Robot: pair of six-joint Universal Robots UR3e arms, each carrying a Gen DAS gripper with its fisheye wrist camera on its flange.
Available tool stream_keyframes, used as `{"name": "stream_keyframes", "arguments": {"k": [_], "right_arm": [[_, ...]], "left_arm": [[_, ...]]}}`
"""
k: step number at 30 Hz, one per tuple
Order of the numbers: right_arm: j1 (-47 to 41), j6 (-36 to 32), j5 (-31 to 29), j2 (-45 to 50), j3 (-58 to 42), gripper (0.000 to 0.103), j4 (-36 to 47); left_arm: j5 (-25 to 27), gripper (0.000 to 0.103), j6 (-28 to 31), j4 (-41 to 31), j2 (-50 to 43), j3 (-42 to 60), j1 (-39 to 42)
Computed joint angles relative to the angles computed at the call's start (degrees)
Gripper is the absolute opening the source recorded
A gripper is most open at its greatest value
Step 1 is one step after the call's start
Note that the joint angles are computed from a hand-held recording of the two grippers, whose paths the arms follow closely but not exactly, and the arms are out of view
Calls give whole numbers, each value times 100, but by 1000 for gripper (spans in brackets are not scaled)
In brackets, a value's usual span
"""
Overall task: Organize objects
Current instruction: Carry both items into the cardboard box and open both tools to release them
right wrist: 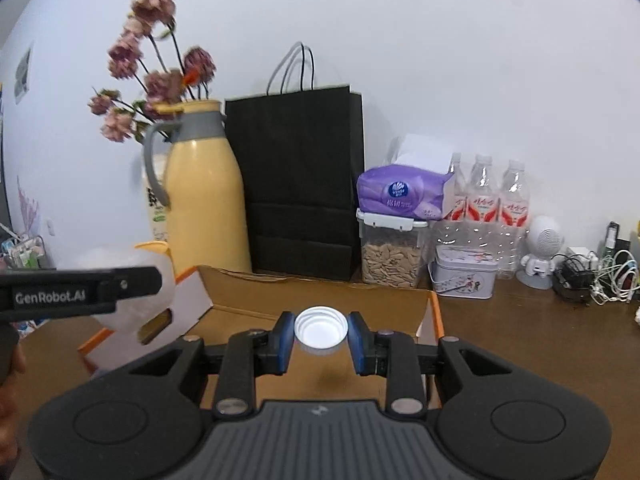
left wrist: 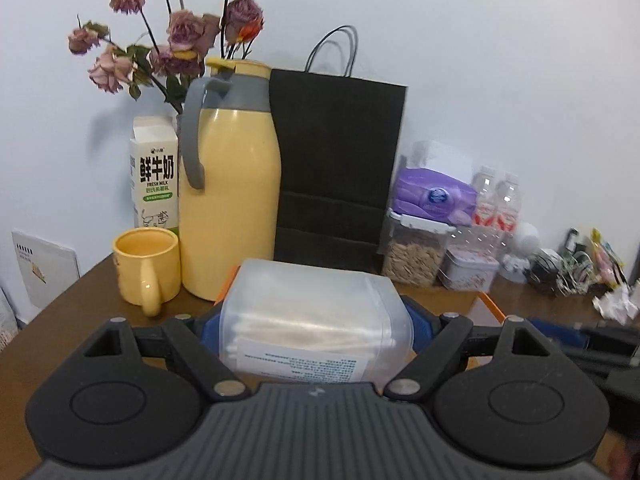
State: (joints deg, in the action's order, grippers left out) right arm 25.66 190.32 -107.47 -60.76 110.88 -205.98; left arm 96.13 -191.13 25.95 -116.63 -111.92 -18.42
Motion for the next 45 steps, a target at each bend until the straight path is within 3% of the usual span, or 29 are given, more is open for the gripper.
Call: {"name": "stream_keyframes", "arguments": {"k": [5,9,16,22,25,27,30,32,39,45], "right_arm": [[-256,164,189,637,-892,27,749],[-362,251,390,894,-1043,27,1122],[-464,336,652,1054,-1115,27,1452],[-397,304,606,1094,-1122,28,1448],[-374,286,591,1064,-1068,43,1357],[-346,290,523,1049,-1042,63,1287],[-322,300,447,1024,-1037,92,1234],[-304,310,379,998,-1047,102,1239],[-315,301,324,687,-768,103,1037],[-133,232,-85,224,-338,103,687]], "left_arm": [[-163,85,-66,-941,-560,863,115],[-173,85,-38,-1903,-733,1267,190],[-175,85,90,-2297,-917,1401,165],[-186,86,100,-2146,-862,1285,150],[-96,91,46,-1894,-824,1189,123],[-19,101,20,-1627,-800,1093,93],[33,103,94,-1343,-761,1005,39],[22,103,137,-1301,-730,987,17],[-93,103,234,-1032,-469,719,7],[-156,103,368,-514,76,123,-39]]}}
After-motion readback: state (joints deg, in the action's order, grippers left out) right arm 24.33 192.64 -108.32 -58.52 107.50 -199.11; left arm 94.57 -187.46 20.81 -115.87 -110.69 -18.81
